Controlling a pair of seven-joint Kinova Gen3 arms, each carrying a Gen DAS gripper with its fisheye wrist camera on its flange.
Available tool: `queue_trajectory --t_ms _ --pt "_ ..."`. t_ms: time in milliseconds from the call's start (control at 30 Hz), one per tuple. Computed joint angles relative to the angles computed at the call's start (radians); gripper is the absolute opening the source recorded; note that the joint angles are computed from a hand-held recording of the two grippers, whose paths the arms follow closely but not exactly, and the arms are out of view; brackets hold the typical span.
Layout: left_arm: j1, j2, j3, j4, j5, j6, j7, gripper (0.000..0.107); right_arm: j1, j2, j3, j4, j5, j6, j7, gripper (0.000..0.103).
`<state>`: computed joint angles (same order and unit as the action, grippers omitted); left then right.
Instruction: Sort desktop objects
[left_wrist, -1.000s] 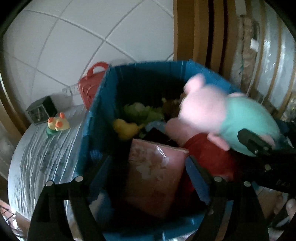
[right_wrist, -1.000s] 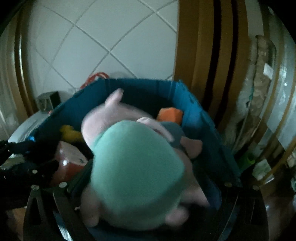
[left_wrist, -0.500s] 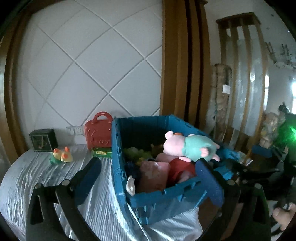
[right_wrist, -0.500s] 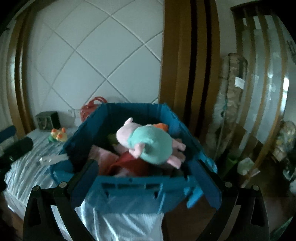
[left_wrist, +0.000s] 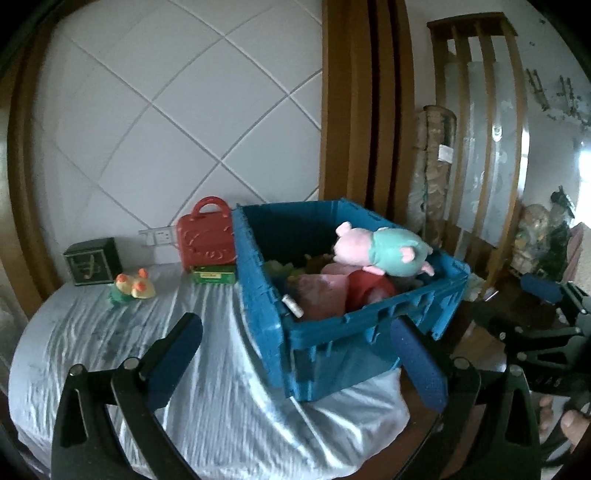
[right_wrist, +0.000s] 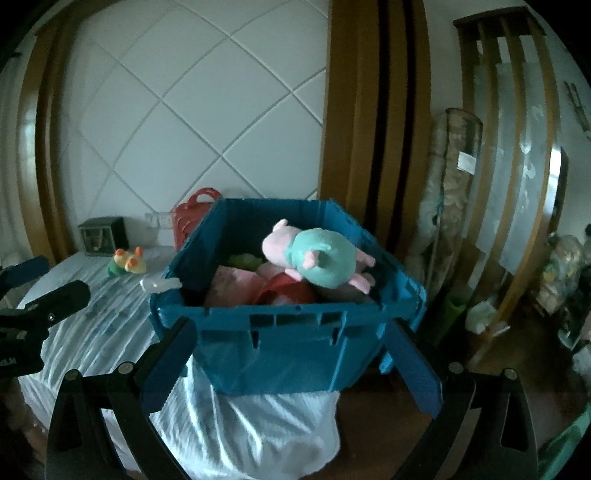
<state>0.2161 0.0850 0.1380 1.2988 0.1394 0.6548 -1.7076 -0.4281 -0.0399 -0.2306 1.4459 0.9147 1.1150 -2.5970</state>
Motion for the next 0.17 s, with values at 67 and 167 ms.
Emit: queue_trajectory --t_ms 67,167 --pt "-0.008 -0.009 0.005 0.011 -0.006 -0.003 0.003 0.103 -0.003 0.0 -0.005 0.002 0.003 0.005 -0.014 0.103" --pt "-0.004 -0.013 -0.002 0.012 0.008 0.002 -0.002 0.103 -0.002 -0.005 -0.004 0.006 0.001 -0.005 -0.014 0.103"
